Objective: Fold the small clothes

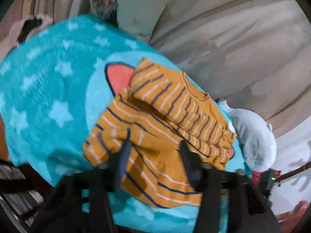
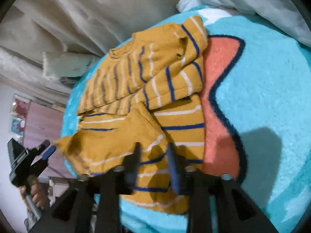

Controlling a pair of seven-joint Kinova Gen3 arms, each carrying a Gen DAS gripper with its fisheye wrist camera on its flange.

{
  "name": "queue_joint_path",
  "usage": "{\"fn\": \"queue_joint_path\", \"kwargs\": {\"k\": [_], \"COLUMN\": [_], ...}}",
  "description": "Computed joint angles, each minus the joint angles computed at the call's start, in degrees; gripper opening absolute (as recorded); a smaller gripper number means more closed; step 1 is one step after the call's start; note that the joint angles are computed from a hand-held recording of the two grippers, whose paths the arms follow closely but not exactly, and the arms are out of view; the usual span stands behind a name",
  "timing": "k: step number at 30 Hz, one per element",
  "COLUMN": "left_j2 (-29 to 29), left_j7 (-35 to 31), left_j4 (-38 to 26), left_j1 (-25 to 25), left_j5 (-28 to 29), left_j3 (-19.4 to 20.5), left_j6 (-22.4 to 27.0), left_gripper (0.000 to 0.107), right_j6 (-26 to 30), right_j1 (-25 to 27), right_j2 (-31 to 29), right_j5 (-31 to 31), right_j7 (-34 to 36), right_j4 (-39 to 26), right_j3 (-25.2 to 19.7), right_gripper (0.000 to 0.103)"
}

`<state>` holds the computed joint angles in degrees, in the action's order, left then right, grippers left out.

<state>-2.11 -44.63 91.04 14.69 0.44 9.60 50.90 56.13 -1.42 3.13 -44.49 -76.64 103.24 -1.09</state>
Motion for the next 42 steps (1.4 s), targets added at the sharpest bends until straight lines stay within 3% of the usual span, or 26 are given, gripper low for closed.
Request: {"fn": "queue_joint_path", "kwargs": {"k": [3, 5, 11, 16, 18, 19, 20, 21, 22, 24, 28, 30, 34, 40, 42], "left_j2": [-0.5, 0.0, 5.7, 12.1, 14.4, 15.3, 16.2, 16.9, 17.3, 15.6, 10.1, 9.3, 14.6, 26.8, 31.0], "left_j7": [-0.5, -2.8, -6.9, -15.9, -19.9, -22.2, -24.6, -26.5, -27.5, -28.4, -29.8, -31.4, -33.4, -30.3, -29.0], "left_j4": [0.6, 0.9, -1.6, -5.7, -7.4, -8.2, -8.9, -9.7, -10.0, -8.6, -5.3, -6.6, -16.4, -32.3, -37.6], "left_j1": [1.4, -1.1, -0.1, 1.3, 3.5, 4.9, 5.5, 6.9, 7.5, 5.3, -5.3, -7.4, -8.8, -4.4, -2.7], "left_j5": [-1.1, 0.0, -4.9, -6.3, -5.1, -3.6, -2.1, -0.7, 0.0, 3.9, 13.2, 15.3, 17.7, 7.7, 4.9], "left_j3": [-2.1, -1.0, -0.6, -0.9, -3.3, -5.2, -6.0, -7.9, -8.8, -8.7, -3.6, -3.4, -4.1, -3.4, -4.3], "left_j6": [1.0, 2.1, 5.6, 5.9, 6.6, 7.4, 8.2, 9.4, 10.2, 9.0, 5.7, 5.5, 8.1, 8.5, 11.3], "left_gripper": [0.056, 0.056, 0.056, 0.056, 0.056, 0.050, 0.038, 0.010, 0.008, 0.007, 0.007, 0.007, 0.007, 0.007, 0.007], "right_j6": [0.3, 1.1, -0.7, -3.8, -4.6, -4.2, -3.5, -2.9, -1.4, -1.1, -1.0, -1.3, -2.7, -2.9, -1.1], "right_j1": [-0.2, -0.4, -2.5, -6.3, -7.1, -7.3, -7.6, -7.8, -7.8, -8.8, -7.2, -7.3, -7.7, -10.4, -11.5], "right_j2": [-1.8, -1.3, 3.2, 6.6, 6.6, 6.7, 6.8, 6.9, 7.2, 5.9, 1.6, 0.8, 3.2, 13.3, 17.4], "right_j5": [2.8, 3.8, 7.7, 13.4, 14.8, 15.3, 15.6, 15.8, 16.4, 17.6, 14.7, 14.2, 16.5, 26.8, 30.7], "right_j7": [0.2, 1.1, 0.6, -3.8, -4.9, -5.5, -6.1, -6.6, -7.5, -9.6, -9.7, -9.8, -12.3, -21.7, -26.1], "right_j4": [0.0, -0.4, -3.9, -6.8, -7.1, -7.6, -8.2, -8.6, -9.5, -9.7, -10.0, -11.2, -17.5, -30.2, -34.2], "right_j3": [0.3, 0.4, -1.6, -4.1, -4.6, -4.8, -5.1, -5.2, -5.8, -5.3, -4.7, -3.9, -3.4, -2.3, -2.0], "right_gripper": [0.056, 0.056, 0.056, 0.057, 0.057, 0.056, 0.047, 0.034, 0.012, 0.010, 0.009, 0.008, 0.008, 0.008, 0.008]}}
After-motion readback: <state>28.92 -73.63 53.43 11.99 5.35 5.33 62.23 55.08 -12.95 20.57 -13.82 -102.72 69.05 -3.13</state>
